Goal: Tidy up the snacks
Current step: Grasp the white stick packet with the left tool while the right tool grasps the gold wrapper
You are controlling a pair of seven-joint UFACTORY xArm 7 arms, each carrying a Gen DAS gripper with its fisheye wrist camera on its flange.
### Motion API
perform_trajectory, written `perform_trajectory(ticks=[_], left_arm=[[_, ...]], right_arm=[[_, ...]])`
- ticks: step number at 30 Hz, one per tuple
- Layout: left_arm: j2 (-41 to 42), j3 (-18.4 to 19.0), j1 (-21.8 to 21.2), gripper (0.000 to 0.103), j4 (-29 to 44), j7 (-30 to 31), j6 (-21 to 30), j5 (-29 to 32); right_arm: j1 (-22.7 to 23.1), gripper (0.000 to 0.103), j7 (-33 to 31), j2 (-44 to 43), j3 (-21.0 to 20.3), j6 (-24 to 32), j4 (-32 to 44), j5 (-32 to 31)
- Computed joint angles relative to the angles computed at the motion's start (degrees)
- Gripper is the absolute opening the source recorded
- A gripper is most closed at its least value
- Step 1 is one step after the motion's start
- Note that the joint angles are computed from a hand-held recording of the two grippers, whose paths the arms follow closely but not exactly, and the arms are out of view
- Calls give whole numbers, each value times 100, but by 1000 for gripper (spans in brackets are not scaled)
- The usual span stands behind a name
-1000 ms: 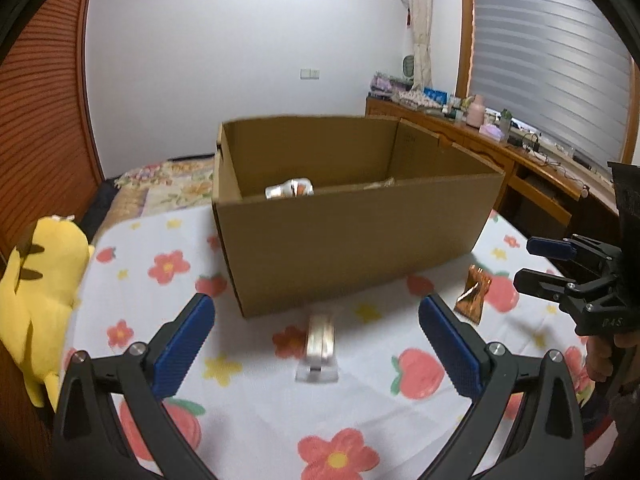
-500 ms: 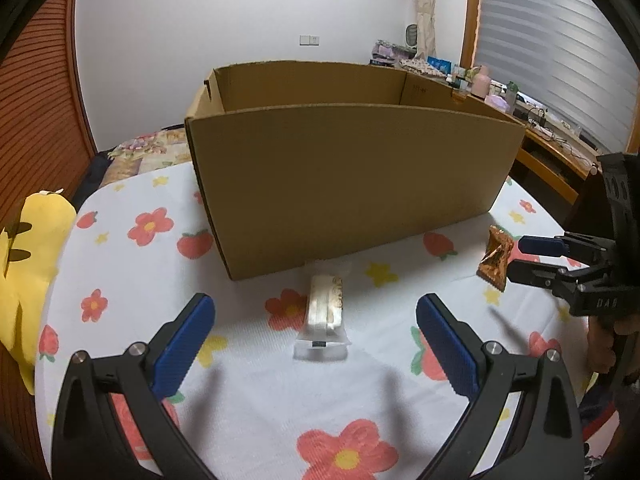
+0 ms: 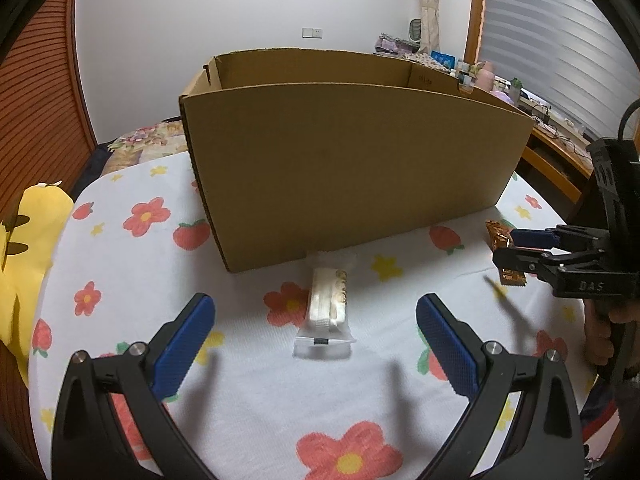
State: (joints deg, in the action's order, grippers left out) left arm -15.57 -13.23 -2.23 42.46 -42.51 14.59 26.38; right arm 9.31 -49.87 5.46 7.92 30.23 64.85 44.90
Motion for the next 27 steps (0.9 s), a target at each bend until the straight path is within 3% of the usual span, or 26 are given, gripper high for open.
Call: perform_trajectory(ticks=[5, 7, 9, 13, 15, 16, 27], left_arm=[[83, 21, -49, 97, 79, 78, 52, -14], [131, 33, -72, 94, 126, 104, 86, -8], [212, 102, -169, 84, 211, 244, 207, -119], [366, 192, -260, 78, 338, 340, 286, -202], [457, 234, -304, 64, 439, 383, 410, -248], [496, 260, -331, 62, 480, 409, 457, -272], [784, 417, -488, 48, 776, 292, 775, -169]], right_arm=[[84, 48, 295, 35, -1, -436, -78, -546], [68, 46, 295, 41, 18, -495, -92, -580], [61, 43, 352, 58, 25, -531, -92, -655], [90, 43, 472, 63, 52, -695, -150, -881], [116, 43, 560, 84, 70, -769, -157, -996], [113, 43, 574, 82, 81, -776, -161, -1007], [184, 43, 801, -3, 109, -960, -308, -1281]])
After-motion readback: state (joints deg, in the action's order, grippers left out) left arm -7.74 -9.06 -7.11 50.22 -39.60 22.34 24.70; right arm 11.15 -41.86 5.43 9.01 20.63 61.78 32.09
